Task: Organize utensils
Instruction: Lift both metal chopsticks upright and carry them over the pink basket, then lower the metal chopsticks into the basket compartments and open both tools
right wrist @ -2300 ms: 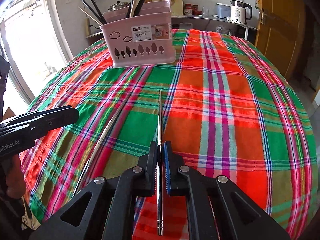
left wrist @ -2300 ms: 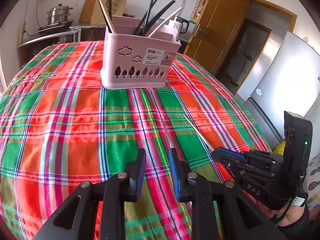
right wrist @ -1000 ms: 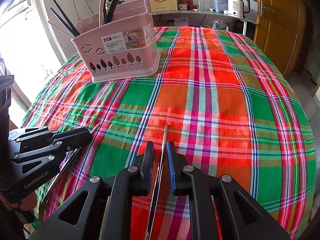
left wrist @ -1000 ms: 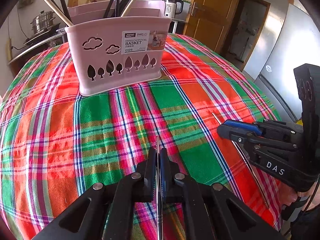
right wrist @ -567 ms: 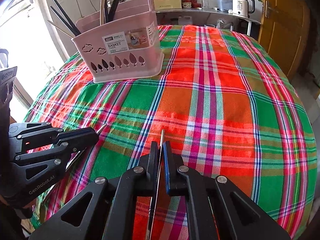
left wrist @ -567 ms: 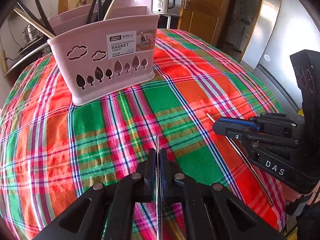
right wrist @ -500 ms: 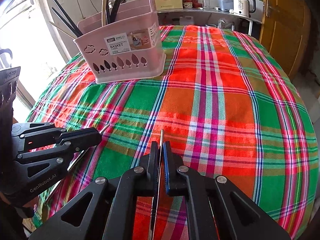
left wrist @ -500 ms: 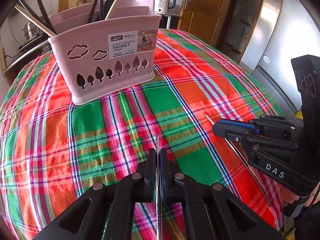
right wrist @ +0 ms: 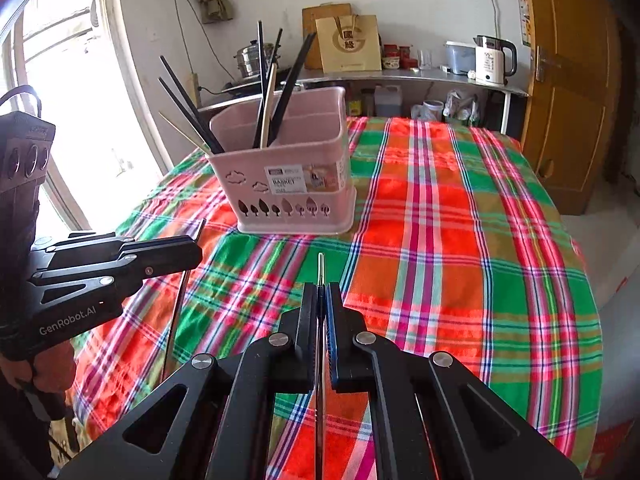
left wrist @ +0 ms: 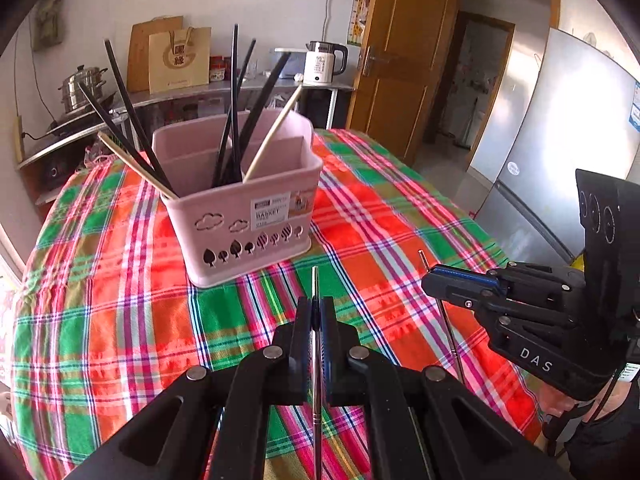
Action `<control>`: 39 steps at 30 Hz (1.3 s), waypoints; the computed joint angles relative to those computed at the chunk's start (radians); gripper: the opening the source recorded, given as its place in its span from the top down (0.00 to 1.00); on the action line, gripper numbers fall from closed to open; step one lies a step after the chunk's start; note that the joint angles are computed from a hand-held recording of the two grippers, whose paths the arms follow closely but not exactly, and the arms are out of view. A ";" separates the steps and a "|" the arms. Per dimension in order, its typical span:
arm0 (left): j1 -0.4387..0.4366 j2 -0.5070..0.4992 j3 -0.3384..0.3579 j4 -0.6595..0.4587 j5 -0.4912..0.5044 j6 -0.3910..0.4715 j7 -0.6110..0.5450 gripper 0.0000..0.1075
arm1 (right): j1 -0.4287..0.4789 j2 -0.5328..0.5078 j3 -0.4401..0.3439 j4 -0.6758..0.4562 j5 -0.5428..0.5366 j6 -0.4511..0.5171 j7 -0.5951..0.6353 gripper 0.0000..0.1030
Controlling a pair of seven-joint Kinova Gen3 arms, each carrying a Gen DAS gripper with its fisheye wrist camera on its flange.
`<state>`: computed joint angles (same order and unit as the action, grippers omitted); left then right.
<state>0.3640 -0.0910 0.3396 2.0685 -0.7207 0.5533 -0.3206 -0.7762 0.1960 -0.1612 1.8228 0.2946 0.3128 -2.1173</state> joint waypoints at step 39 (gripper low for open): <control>-0.211 -0.210 0.084 -0.027 0.237 0.004 -0.285 0.97 | 0.013 -0.099 -0.051 -0.003 0.219 -0.035 -0.164 0.96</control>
